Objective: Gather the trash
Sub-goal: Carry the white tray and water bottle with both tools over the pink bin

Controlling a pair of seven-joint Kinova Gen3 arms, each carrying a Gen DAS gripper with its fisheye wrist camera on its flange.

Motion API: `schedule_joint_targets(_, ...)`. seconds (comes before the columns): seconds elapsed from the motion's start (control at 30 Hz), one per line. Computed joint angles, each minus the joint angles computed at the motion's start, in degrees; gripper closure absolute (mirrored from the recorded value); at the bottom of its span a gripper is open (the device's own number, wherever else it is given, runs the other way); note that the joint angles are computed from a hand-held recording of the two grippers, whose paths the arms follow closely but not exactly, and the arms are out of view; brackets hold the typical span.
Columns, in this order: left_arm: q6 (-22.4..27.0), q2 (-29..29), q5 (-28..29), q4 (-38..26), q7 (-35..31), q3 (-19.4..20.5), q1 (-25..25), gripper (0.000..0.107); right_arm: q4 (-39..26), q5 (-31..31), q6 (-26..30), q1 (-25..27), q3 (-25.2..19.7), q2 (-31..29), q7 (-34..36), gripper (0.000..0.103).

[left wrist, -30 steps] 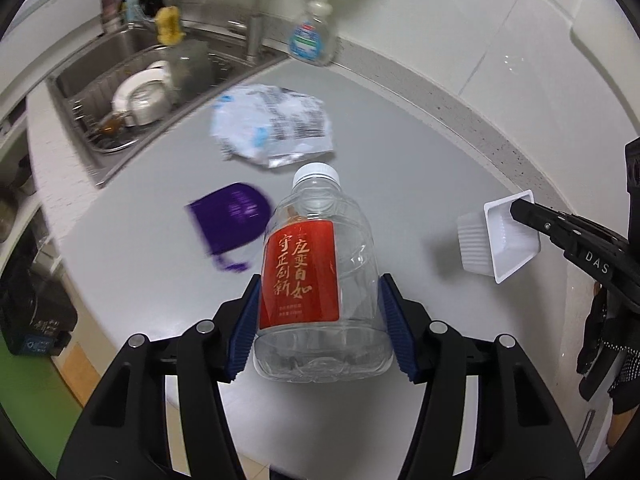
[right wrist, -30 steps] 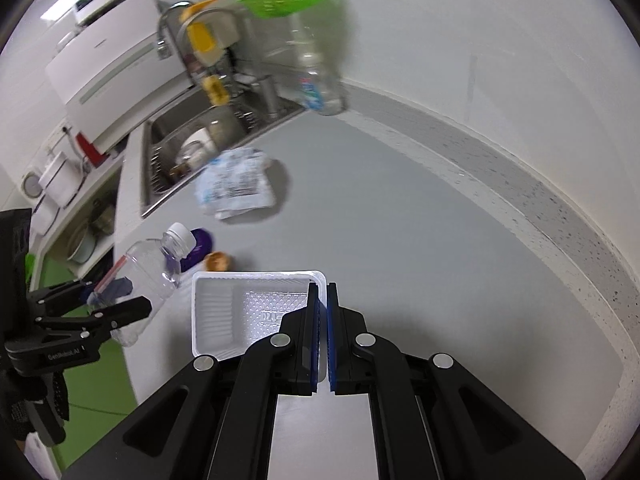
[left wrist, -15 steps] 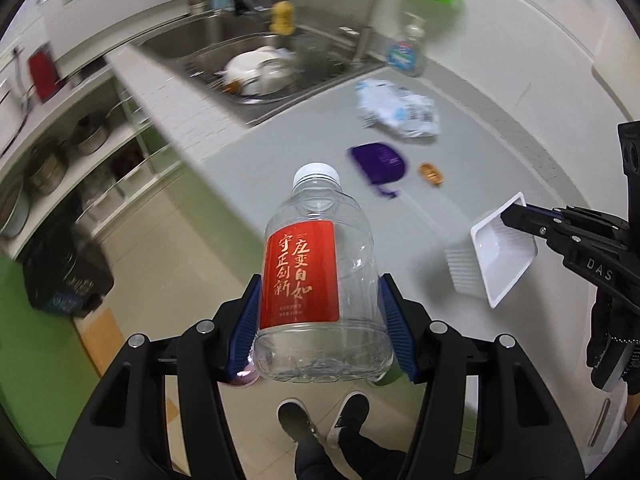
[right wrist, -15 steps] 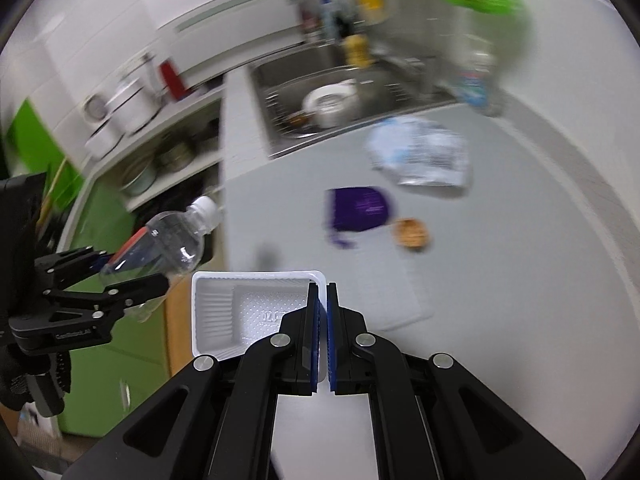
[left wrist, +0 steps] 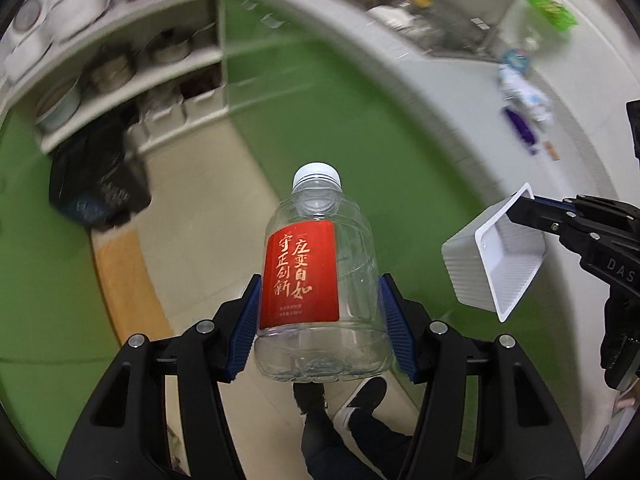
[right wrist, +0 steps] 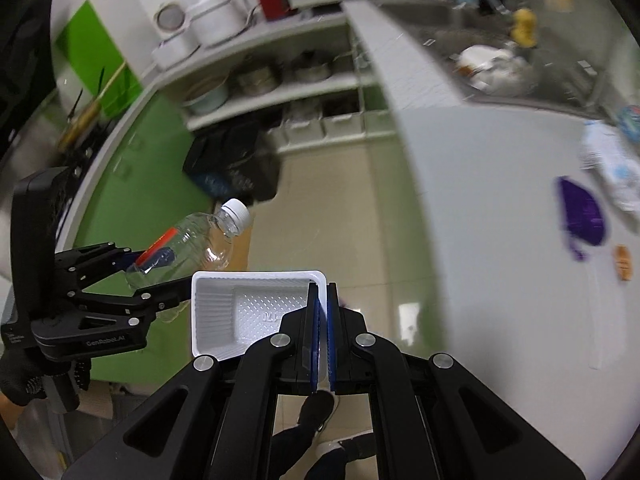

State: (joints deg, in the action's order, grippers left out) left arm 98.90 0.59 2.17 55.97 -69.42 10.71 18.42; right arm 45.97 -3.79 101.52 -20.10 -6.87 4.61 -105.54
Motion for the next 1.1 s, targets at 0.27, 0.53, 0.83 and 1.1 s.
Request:
schedule_joint_targets(0.27,-9.9,-6.2,2.8,21.2,-3.7,-15.0,5.4,0.05,18.3,-0.9,-14.3,-2.5,-2.0,1.4,-0.6,0.101)
schedule_joint_targets(0.53,-25.4,-8.4,6.0,42.5,-10.1,-13.8,-3.6,0.05,37.4,-3.2,-31.8,-3.3,-2.4,5.1,1.0,0.101)
schedule_joint_targets(0.83,-43.4,-5.8,11.3,60.1,-19.0,-8.6,-14.0,0.05,49.0,-3.6,-47.1,-4.4,-2.7,13.3,3.7,0.101)
schedule_joint_targets(1.1,-54.1,-1.7,13.9,68.0,-23.0,-8.3,-14.7,0.05,53.7,-4.0,-57.3,-4.5,-3.0,20.1,6.1,0.1)
